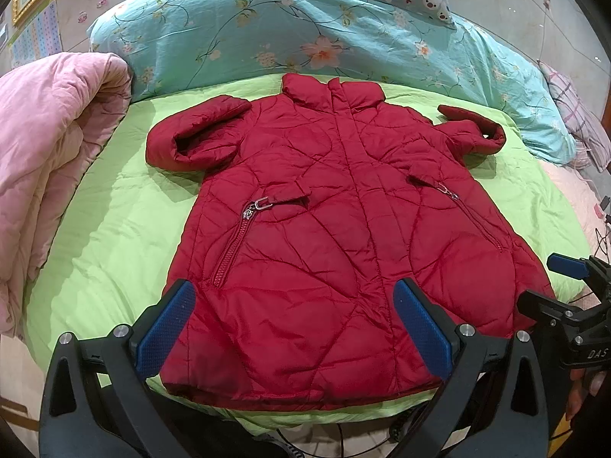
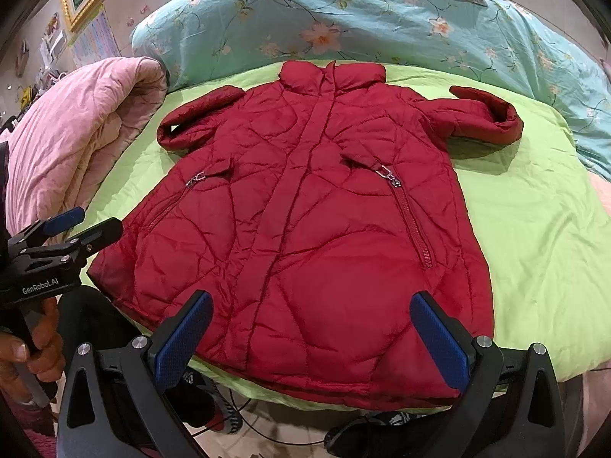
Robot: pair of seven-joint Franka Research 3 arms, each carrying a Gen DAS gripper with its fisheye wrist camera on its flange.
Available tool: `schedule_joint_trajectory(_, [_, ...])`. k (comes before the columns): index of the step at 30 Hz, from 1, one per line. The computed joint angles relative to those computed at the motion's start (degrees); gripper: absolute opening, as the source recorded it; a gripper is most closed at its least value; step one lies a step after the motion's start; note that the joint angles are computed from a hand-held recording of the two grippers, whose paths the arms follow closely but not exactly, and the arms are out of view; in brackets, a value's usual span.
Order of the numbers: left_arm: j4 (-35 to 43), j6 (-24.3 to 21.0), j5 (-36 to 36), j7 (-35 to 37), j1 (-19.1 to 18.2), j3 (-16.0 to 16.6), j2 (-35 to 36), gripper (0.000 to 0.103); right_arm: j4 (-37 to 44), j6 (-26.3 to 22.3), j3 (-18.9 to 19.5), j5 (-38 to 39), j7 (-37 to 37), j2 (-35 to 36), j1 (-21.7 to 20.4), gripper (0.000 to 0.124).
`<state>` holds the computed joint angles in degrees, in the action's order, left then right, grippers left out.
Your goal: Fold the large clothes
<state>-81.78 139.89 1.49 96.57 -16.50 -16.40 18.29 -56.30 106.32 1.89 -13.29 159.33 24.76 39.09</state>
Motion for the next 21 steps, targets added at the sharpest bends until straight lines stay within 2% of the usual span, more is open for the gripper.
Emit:
schedule_joint_trajectory(14, [1.02,-2.46,-0.21,-0.28,-0.13,0.02,0.13,0.103,0.41,0.47,-0.1,0.12,0.05,0.27,0.03,0.103])
schedule_joint_trajectory(15, [0.45,-1.75,-0.19,-0.28,-0.18,0.11,-0.05,0.103,0.41,0.53,-0.1,0.14,0.06,0.3,0.02,0.103])
schedule_joint_trajectory(16, [-1.49,2.14,0.1,-0.22,-0.14,0.04,-0.71,0.103,0.44,0.59,-0.09,0.19,0.02,0.33,-0.01,0.103])
schedule_joint_trajectory(19, [-1.97,2.89,0.07,-0.2,0.01,-0.08,-0.81,0.103,0.15,0.87,-0.1,0.28,0.01,0.22,-0.11,0.103])
schedule_joint_trajectory(21, [-2.91,5.33,0.55,-0.36,-0.09,-0.02,-0.79,0.103,0.1,0.97,-0.09,0.35,-0.03,0.22,-0.17,0.103])
